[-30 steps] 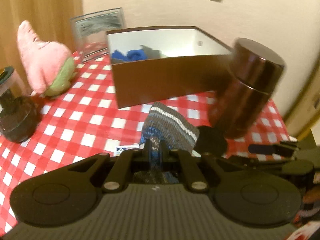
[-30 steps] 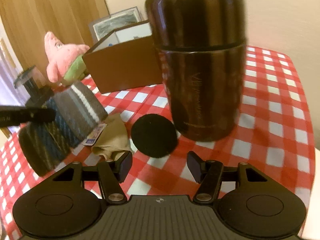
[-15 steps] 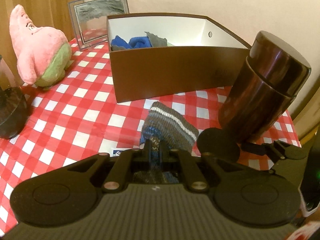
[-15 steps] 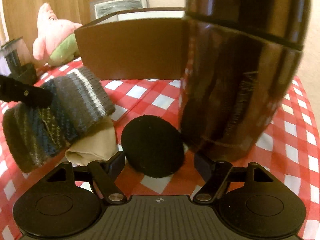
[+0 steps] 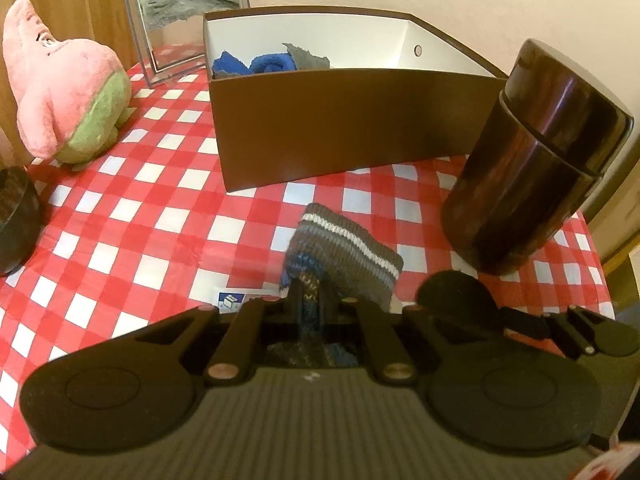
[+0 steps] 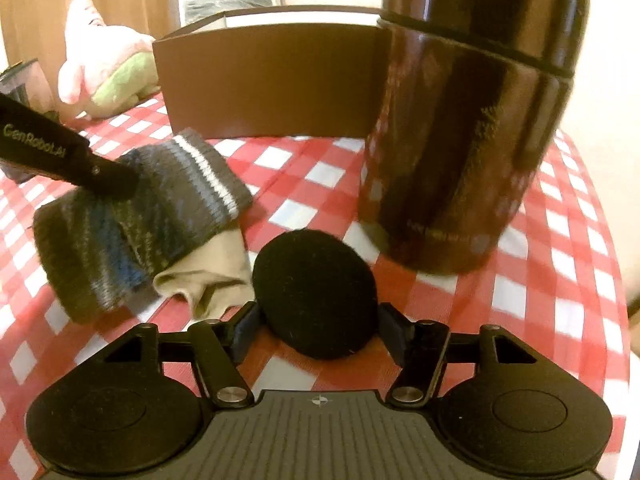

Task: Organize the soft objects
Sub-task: 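Grasp the black round foam pad with the right gripper while the left gripper lifts the sock, then carry the sock and black pad up over the brown box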

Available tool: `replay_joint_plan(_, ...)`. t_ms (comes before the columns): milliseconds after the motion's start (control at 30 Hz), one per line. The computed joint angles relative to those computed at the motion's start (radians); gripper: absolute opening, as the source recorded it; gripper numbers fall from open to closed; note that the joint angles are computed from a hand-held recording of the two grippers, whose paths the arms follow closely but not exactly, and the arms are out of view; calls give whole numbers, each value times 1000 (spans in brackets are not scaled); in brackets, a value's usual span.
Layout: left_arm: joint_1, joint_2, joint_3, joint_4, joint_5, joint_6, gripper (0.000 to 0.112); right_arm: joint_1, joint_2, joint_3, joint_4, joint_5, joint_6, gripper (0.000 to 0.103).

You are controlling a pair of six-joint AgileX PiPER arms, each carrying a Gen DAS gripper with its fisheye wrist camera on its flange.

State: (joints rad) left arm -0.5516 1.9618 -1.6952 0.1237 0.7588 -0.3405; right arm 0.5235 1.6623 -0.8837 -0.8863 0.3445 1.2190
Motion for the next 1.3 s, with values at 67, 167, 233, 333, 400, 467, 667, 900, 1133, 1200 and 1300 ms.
replay_joint_plan(67, 1, 4, -5, -7, 2, 10, 7, -6, 11, -4, -19, -12, 9, 72)
replay_joint_plan(167, 3, 7, -6, -12, -1, 19, 7, -24, 35, -21, -67, -23, 48, 73)
replay_joint_plan(233, 6, 8, -4, -20, -2, 27, 7, -46, 36, -24, -24, -51, 2, 74)
replay_joint_plan(333, 6, 4, 6, -22, -6, 34, 7, -52, 22, -6, 1, -70, -49, 69)
replay_joint_plan(400, 4, 1, 12, -23, -8, 37, 7, -58, 10, 5, 52, -80, -90, 63)
replay_joint_plan(467, 2, -2, 14, -20, -7, 37, 7, -60, 1, 4, 118, -66, -142, 62)
replay_joint_plan(667, -17, -35, 34, 11, -13, 6, 7, -74, -84, 40, 145, -53, -126, 62)
replay_joint_plan(900, -89, -113, 55, 130, 19, -136, 7, -112, -213, 72, 294, -69, -318, 62)
replay_joint_plan(1133, -203, -213, 60, 289, 126, -322, 7, -174, -375, 132, 719, -75, -772, 62)
replay_joint_plan(1200, -234, -239, 57, 330, 162, -372, 7, -193, -419, 135, 857, -55, -926, 62)
replay_joint_plan(1300, -272, -266, 37, 375, 217, -411, 7, -213, -470, 124, 1011, -17, -1092, 62)
